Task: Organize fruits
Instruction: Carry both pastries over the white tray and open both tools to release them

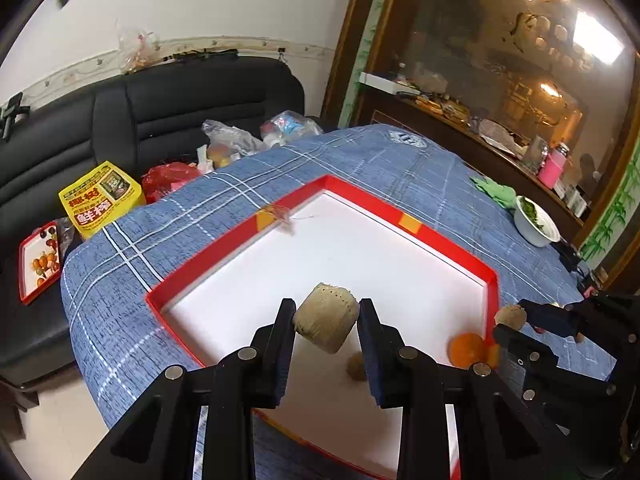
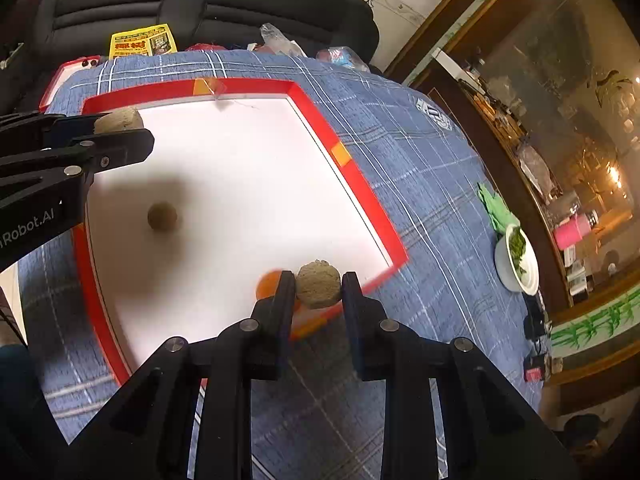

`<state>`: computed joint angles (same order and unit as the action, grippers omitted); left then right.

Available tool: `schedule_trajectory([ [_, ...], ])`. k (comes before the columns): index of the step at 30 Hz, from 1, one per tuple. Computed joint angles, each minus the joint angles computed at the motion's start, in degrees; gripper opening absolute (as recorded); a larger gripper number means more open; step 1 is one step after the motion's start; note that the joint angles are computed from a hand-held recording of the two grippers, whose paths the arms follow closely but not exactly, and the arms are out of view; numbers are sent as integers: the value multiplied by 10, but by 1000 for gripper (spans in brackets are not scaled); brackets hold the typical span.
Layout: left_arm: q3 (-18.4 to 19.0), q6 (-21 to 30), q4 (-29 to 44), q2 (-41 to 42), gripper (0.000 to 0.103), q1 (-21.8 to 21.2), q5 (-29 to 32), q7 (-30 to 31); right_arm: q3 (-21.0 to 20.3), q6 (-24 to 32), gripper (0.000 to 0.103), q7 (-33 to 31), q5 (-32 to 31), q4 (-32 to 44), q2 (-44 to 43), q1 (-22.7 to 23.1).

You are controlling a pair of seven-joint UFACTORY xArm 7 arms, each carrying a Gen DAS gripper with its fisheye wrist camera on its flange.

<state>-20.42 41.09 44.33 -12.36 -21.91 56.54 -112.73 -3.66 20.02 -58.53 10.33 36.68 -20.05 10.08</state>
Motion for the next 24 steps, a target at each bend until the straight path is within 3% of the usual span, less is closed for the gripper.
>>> schedule_trajectory([
  [13,19,-18,-1,18,30,16,-1,13,19,-18,23,19,-2,30,51,7],
  [24,39,0,28,53,30,10,-14,67,25,-9,23,13,36,69,102,7],
])
